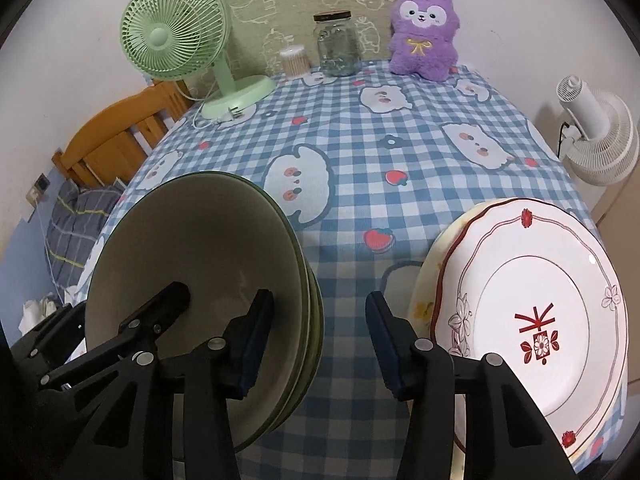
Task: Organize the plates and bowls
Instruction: 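Close both grippers on the rim of the three-bowl stack, then lift the bowl stack and carry it over the floral plate stack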
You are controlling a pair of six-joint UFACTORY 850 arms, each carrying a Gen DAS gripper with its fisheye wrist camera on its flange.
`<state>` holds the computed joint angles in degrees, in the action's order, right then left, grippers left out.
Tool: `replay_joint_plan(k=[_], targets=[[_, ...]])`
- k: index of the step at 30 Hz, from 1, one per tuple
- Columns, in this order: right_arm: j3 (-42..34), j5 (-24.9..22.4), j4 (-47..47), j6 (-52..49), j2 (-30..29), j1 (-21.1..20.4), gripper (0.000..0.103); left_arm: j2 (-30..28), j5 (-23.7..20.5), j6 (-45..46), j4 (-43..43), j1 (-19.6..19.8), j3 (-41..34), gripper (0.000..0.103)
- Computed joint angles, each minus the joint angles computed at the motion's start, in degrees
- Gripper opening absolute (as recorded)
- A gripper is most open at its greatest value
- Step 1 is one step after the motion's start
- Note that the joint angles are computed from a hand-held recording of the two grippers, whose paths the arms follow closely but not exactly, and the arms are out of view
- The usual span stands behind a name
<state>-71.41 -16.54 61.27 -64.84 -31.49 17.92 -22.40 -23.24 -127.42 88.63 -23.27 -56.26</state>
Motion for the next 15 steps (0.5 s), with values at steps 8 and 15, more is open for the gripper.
replay_joint_plan(k=[8, 15], targets=[[-0.73, -2.57, 0.36, -0.59, -0.58, 0.18, 0.031, -0.32, 2.15, 0.69, 0.2, 0.38, -0.68, 0.03], [-0.18, -2.65, 3.55, -2.87, -0.31, -0.09, 0.031, -0.51, 1.07, 0.93, 0.15, 0.15, -0.75, 0.029]])
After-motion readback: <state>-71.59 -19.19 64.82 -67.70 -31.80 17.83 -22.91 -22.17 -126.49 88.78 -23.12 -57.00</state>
